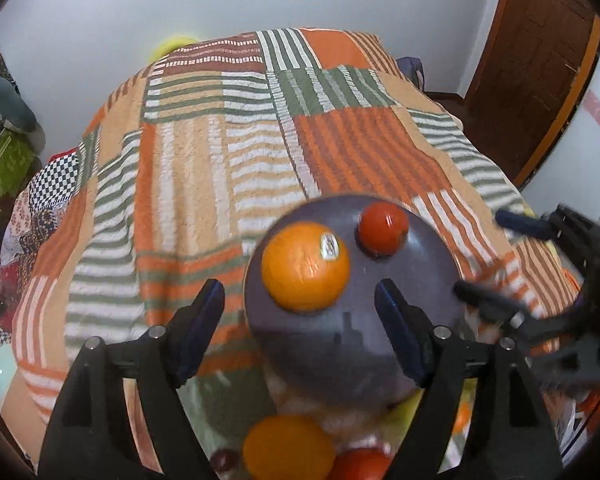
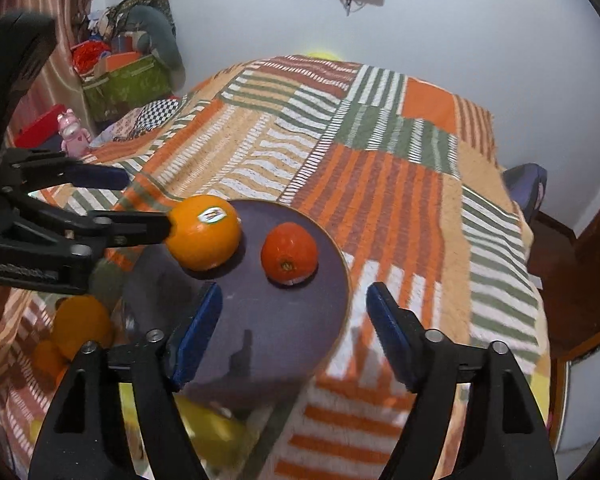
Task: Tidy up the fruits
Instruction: 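Move both tools back toward the yellow-green cylinders beside the plate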
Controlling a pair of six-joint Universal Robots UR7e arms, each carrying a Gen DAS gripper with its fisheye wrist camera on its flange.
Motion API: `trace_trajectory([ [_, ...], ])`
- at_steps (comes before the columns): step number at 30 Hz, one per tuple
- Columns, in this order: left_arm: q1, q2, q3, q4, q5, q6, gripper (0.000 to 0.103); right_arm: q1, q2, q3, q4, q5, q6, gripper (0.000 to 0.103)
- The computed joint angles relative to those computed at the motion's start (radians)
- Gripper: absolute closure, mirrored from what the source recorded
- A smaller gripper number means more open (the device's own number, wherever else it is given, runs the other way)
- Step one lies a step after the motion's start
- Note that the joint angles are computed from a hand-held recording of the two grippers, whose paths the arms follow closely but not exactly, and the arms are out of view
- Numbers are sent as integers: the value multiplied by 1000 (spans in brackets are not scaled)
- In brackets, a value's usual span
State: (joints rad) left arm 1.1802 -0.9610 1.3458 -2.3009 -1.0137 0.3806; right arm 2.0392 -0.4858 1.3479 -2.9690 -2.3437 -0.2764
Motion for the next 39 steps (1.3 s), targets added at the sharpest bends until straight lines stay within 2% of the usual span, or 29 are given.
trace_trajectory([
  [1, 1, -17, 22, 1, 0, -1, 22, 3, -9, 20, -16, -6, 6, 20],
  [8, 19, -115, 161, 22, 18, -41, 22, 11, -66, 159, -74, -97, 58, 20],
  [12, 22, -121, 199, 15, 57, -43, 22, 6, -79, 210, -57, -131, 97, 20],
  [15, 24, -127, 215, 16, 56, -51, 22, 4, -71, 222, -60, -154, 102, 20],
  [18, 24, -135, 228, 27, 44, -57, 22, -2, -72, 229, -51, -136, 116, 20],
  [23, 4, -146, 274, -35, 88, -7, 23, 2, -70, 235, -79, -134, 103, 20],
  [25, -1, -144, 267, -26, 82, -19, 25, 7, -78, 247, -81, -135, 104, 21],
  [30, -15, -124, 239, -6, 39, -62, 25, 25, -97, 292, -91, -179, 106, 27],
  [35, -42, -87, 234, -36, 44, -35, 25, 40, -145, 382, -111, -208, 147, 27],
  [39, -52, -41, 213, -50, 43, -42, 26, 38, -210, 456, -124, -134, 180, 25],
])
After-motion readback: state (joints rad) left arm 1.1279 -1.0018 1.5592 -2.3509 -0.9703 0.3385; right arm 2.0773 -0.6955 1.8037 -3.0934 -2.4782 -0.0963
